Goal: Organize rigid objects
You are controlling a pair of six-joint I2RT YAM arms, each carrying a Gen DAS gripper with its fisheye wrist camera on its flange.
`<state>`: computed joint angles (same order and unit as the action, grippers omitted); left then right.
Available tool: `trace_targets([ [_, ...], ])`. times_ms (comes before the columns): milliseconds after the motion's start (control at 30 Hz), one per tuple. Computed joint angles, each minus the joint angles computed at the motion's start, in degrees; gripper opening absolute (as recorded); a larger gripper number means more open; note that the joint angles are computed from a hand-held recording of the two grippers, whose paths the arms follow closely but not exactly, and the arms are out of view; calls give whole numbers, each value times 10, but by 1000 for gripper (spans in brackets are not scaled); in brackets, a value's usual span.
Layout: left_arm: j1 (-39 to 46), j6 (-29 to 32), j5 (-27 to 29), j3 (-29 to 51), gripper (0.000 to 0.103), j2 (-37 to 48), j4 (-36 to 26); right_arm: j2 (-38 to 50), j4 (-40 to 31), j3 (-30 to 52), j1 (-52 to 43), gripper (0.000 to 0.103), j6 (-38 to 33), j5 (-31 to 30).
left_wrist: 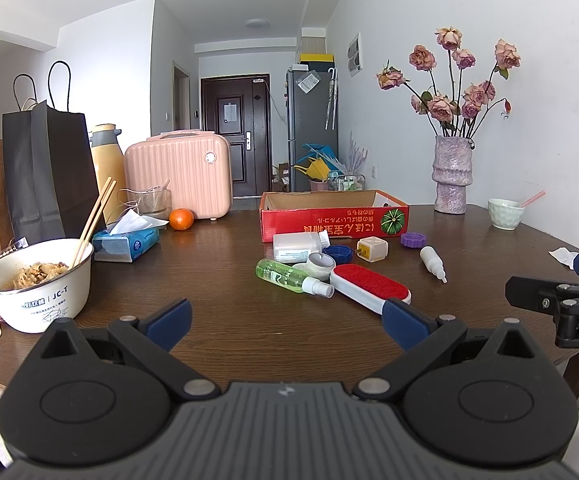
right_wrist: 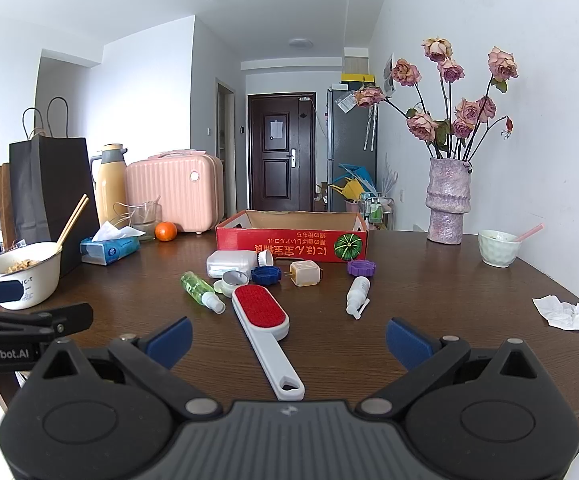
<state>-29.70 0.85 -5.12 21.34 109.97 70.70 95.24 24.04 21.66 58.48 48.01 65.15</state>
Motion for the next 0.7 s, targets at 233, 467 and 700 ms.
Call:
trace_targets([
  [233, 0, 0, 0, 0, 103, 0, -1, -1, -6, 1, 2, 103, 3, 1],
  [467, -5, -2, -6, -6, 103, -3, 3, -5, -9, 4, 2, 103, -3, 0],
  [700, -5, -5, -9, -1, 103, -2, -7, 8, 38, -3, -10, 103, -36, -18],
])
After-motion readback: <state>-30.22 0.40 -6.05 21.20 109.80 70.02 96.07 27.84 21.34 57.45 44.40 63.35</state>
